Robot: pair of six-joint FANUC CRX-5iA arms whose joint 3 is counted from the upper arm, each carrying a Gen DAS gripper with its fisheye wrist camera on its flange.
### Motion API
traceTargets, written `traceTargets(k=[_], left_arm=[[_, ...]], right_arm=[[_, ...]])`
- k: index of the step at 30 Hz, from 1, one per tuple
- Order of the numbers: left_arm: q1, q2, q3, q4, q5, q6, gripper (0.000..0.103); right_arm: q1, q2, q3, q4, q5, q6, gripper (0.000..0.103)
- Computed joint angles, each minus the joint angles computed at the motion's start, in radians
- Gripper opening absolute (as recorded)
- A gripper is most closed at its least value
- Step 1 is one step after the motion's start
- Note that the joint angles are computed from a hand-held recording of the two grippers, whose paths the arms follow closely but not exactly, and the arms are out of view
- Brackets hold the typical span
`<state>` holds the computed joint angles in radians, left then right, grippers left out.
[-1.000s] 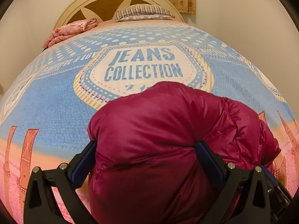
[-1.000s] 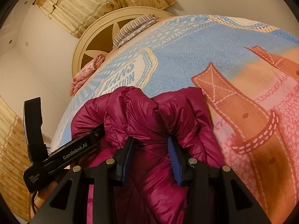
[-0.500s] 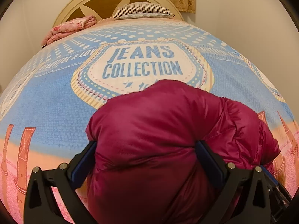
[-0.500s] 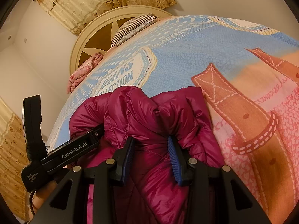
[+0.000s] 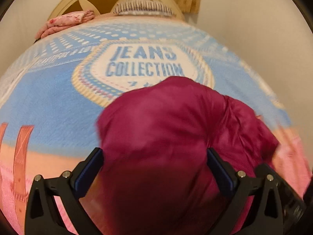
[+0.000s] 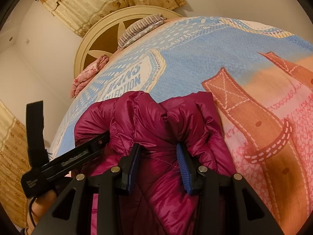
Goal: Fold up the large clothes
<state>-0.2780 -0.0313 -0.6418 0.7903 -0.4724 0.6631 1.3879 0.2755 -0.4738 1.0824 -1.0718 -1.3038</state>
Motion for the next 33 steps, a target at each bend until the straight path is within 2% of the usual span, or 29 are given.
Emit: traceTargets(k=[2, 3, 4, 6, 10, 14, 16, 17, 19, 20, 21, 22, 23, 24, 25, 27, 30, 33], left_arm=[[0.056, -0.064, -0.093, 0.196, -0.059, -0.194, 0.103], [0.091, -0.088, -0.127, 0.246, -0.095, -0.256, 0.103], [0.117, -0.101, -0.142, 0.255, -0.122, -0.278, 0.103], [0.186, -0.132, -0.197, 0.295, -0.196, -0.358, 0.103], [0.243, -0.127, -0.227, 0.309, -0.297, -0.386, 0.103], [0.231, -0.118, -0.234, 0.345, -0.331, -0.407, 0.103], [0.209, -0.107, -0.233, 0.364, -0.329, -0.422, 0.103], [0.206, -0.097, -0.229, 0.369, -0.340, -0.427, 0.103], [0.220, -0.065, -0.213, 0.366, -0.406, -0.427, 0.101], [0.231, -0.047, -0.208, 0.372, -0.458, -0.430, 0.097], [0.236, -0.036, -0.206, 0.379, -0.498, -0.437, 0.085], [0.230, -0.057, -0.218, 0.386, -0.487, -0.447, 0.079], [0.219, -0.081, -0.229, 0.389, -0.463, -0.459, 0.075], [0.209, -0.103, -0.236, 0.383, -0.445, -0.467, 0.064], [0.207, -0.136, -0.245, 0.369, -0.425, -0.472, 0.054], [0.231, -0.193, -0.251, 0.327, -0.430, -0.449, 0.045], [0.305, -0.270, -0.262, 0.282, -0.477, -0.442, 0.040], [0.400, -0.338, -0.277, 0.253, -0.525, -0.467, 0.038]], right_arm=[[0.034, -0.018, -0.003, 0.021, -0.046, 0.026, 0.062], [0.064, -0.018, 0.008, 0.017, -0.109, 0.037, 0.080], [0.095, -0.011, 0.025, 0.002, -0.183, 0.041, 0.088], [0.131, -0.028, 0.019, -0.023, -0.233, 0.020, 0.089], [0.132, -0.100, -0.082, -0.006, -0.098, -0.100, 0.089], [0.140, -0.092, -0.089, -0.041, -0.068, -0.078, 0.089], [0.120, -0.098, -0.119, 0.008, -0.014, -0.121, 0.089], [0.099, -0.109, -0.148, 0.055, 0.041, -0.157, 0.087], [0.055, -0.127, -0.200, 0.153, 0.131, -0.237, 0.069], [0.048, -0.127, -0.204, 0.165, 0.141, -0.250, 0.068], [0.036, -0.135, -0.218, 0.199, 0.163, -0.282, 0.064], [0.014, -0.145, -0.246, 0.272, 0.196, -0.351, 0.054], [0.008, -0.148, -0.259, 0.316, 0.205, -0.400, 0.050], [0.012, -0.147, -0.262, 0.333, 0.200, -0.421, 0.044], [0.029, -0.141, -0.246, 0.312, 0.181, -0.391, 0.038], [0.057, -0.123, -0.205, 0.265, 0.150, -0.329, 0.033], [0.078, -0.102, -0.151, 0.255, 0.124, -0.278, 0.030], [0.080, -0.063, -0.060, 0.252, 0.123, -0.176, 0.029]])
